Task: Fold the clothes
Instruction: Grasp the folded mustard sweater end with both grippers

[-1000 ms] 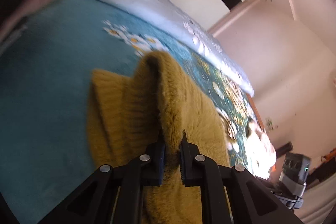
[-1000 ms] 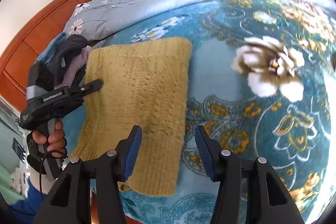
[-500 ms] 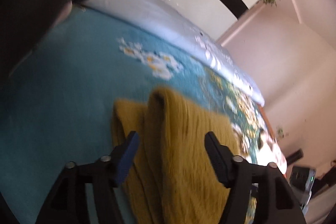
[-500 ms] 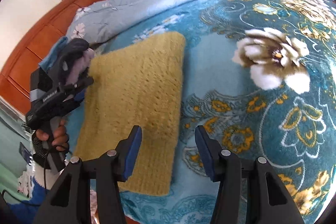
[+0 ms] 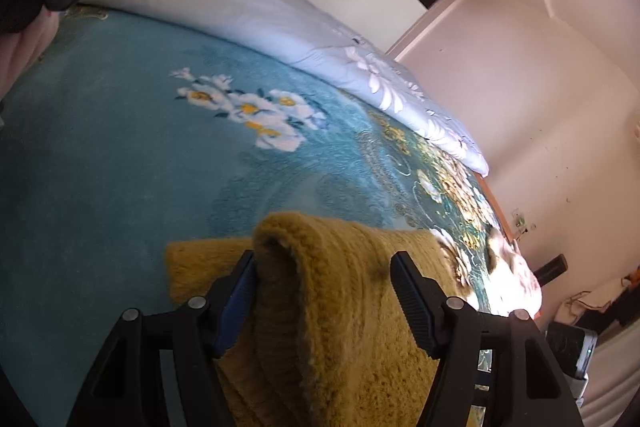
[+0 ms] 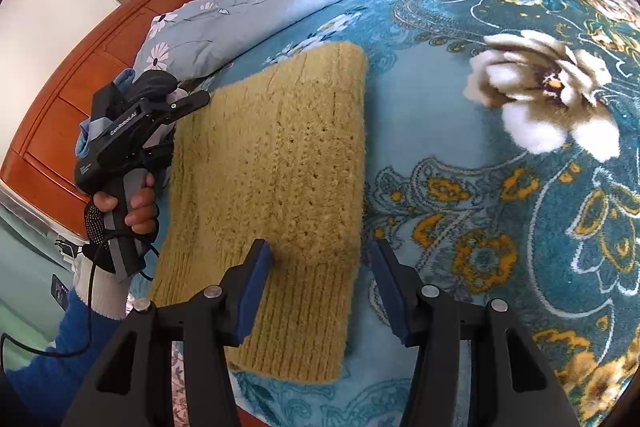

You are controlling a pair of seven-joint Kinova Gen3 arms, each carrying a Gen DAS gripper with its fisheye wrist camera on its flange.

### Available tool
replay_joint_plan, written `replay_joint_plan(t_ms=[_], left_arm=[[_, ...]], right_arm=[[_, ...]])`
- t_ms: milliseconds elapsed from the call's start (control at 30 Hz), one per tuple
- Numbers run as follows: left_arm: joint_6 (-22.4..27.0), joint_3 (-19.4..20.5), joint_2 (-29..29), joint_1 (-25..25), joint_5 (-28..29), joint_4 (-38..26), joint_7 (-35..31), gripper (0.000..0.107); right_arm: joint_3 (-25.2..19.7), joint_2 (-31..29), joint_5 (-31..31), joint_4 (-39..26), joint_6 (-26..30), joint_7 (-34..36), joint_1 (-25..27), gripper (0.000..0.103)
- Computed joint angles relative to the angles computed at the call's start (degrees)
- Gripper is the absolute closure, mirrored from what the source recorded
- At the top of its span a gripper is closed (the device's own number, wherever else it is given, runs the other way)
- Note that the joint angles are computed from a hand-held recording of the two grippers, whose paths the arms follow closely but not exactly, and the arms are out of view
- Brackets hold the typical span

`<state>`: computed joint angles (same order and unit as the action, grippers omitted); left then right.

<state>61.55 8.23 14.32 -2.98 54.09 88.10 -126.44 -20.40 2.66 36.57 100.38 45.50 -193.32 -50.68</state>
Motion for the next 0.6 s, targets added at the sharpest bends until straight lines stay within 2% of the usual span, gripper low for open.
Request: replay_joint_plan(t_ms=[67, 133, 200, 267, 333, 433, 533, 600], left_arm=[[0.9, 0.1, -0.14, -0.52, 1.35, 0.93, -0.23, 0.045], [1.65, 0.02, -0.44, -1.05, 3.14, 2.29, -0.69, 0.064], [3.27, -0.2, -0.48, -1.75, 5.25, 3.83, -0.72, 0.075], [3.77, -0.15, -0.95, -1.97, 5.42, 5.02, -0.28, 0.081], [2.66, -1.7, -2.29, -1.19, 6.23, 6.04, 0.18, 0.088], [4.91, -1.91, -2.72, -3.32, 8.19, 4.79, 2.83, 0.089], [4.66, -3.74, -5.8, -3.36, 6.09, 3.97, 2.66, 0.089], [3.31, -4.3, -5.56, -2.73, 3.46, 3.61, 3.57, 0.089]], right_arm=[[0.07, -0.03, -0.15, 0.33, -0.52, -0.22, 0.08, 0.049], [0.08, -0.13, -0.15, 0.75, -1.02, -0.66, 0.13, 0.049], [0.05, -0.34, -0.08, 1.29, -1.5, -1.24, 0.2, 0.049], [-0.03, -0.6, 0.0, 1.89, -2.0, -1.89, 0.35, 0.049], [-0.09, -0.84, -0.05, 2.46, -2.71, -2.52, 0.64, 0.049], [-0.28, -1.04, -0.6, 2.59, -2.98, -1.99, 1.03, 0.049], [-0.61, -1.58, -0.56, 2.79, -3.01, -1.64, 1.21, 0.049], [-0.92, -2.02, 0.34, 3.4, -3.93, -2.26, 1.39, 0.049]])
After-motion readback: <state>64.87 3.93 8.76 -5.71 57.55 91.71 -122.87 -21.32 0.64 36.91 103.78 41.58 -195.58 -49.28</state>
